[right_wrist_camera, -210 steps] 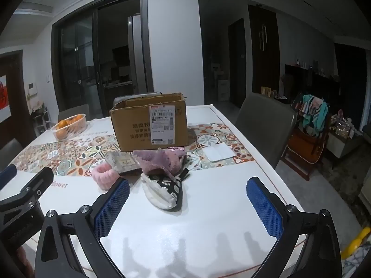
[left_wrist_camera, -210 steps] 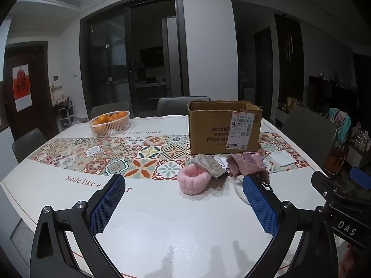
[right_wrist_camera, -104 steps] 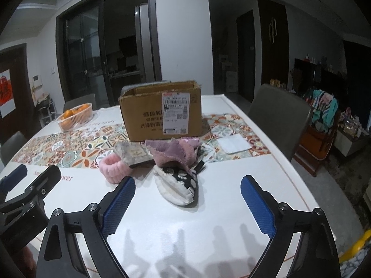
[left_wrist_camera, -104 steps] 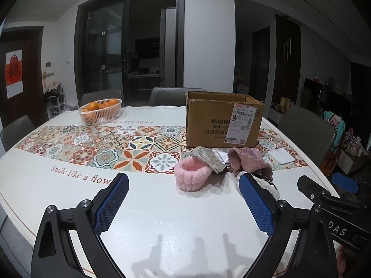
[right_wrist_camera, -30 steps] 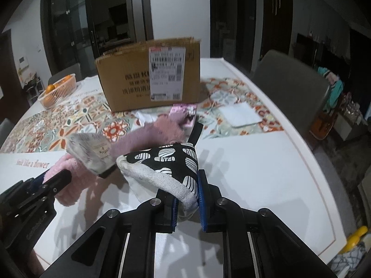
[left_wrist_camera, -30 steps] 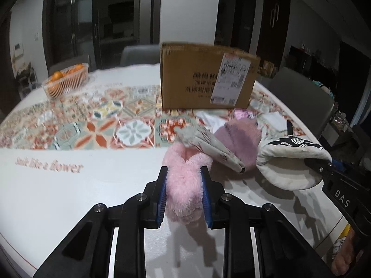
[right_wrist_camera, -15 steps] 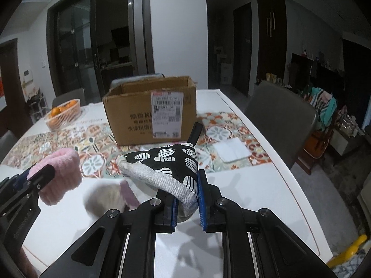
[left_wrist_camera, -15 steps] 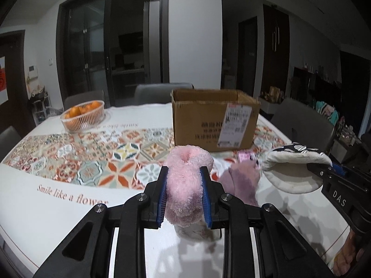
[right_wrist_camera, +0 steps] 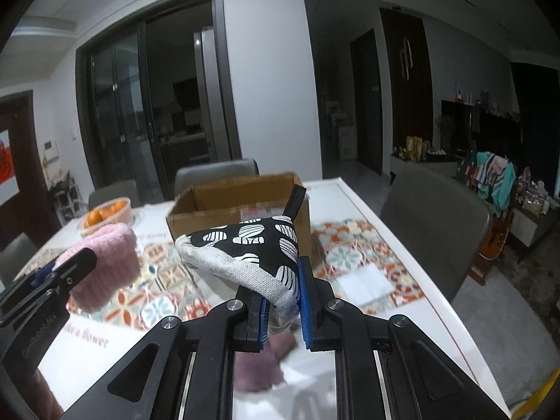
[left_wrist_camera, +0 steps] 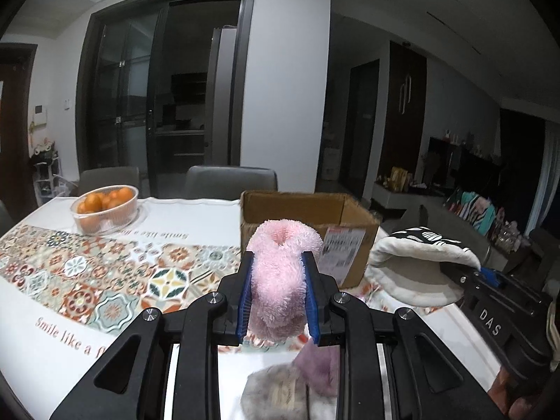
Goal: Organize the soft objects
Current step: 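Lift both slippers and carry them over the cardboard box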
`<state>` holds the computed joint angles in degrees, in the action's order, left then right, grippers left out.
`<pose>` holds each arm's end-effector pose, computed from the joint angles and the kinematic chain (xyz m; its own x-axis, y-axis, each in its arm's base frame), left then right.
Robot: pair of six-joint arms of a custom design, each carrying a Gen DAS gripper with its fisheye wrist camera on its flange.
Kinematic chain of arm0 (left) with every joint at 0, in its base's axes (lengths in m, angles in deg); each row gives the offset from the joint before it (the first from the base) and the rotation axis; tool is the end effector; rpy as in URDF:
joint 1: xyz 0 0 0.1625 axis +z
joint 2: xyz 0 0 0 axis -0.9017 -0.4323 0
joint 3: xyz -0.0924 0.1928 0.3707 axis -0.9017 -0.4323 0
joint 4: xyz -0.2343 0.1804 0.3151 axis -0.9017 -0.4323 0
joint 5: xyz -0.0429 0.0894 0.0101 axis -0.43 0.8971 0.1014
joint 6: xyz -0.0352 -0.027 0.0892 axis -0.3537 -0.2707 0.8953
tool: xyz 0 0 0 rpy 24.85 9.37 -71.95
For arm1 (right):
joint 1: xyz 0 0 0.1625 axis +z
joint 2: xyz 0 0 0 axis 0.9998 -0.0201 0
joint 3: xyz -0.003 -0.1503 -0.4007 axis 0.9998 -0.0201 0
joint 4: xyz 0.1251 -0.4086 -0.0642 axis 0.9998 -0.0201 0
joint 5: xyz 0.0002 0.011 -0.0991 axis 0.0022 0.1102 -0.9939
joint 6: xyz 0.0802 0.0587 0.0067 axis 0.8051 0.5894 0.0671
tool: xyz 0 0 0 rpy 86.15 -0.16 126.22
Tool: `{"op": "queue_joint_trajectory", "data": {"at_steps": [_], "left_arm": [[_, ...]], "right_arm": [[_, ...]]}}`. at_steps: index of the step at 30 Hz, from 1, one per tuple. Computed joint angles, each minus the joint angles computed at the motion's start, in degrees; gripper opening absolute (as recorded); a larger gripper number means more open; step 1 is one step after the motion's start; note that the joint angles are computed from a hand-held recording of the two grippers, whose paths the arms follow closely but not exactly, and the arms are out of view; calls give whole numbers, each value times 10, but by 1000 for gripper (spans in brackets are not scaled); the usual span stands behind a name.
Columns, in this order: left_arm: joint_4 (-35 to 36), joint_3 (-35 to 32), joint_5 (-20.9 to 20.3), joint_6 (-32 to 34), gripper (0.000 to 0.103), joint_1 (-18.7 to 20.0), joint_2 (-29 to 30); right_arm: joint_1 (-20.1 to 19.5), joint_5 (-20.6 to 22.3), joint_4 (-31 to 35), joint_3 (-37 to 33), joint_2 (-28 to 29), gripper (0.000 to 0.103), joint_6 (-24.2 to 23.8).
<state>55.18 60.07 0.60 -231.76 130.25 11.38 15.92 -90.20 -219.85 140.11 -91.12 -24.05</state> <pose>-0.1225 -0.7032 0.2020 -0.7405 0.2641 -0.6180 0.6683 0.3873 -0.6352 0.2530 -0.6760 0.0472 -0.7682 0.1980 0.6089 -0.5020 0.4040 -0.7647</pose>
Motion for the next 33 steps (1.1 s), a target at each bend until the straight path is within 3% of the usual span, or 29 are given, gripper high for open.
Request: {"op": "queue_joint_trajectory", "data": {"at_steps": [21, 28, 33], "left_arm": [[45, -212, 42, 45, 26, 12, 120], [85, -309, 49, 51, 26, 18, 176], [137, -414, 49, 52, 26, 23, 236]], "right_arm": [[-17, 49, 81, -190, 61, 16, -27], [-26, 60, 130, -265, 92, 16, -37], [-36, 72, 185, -330, 116, 16, -36]]}}
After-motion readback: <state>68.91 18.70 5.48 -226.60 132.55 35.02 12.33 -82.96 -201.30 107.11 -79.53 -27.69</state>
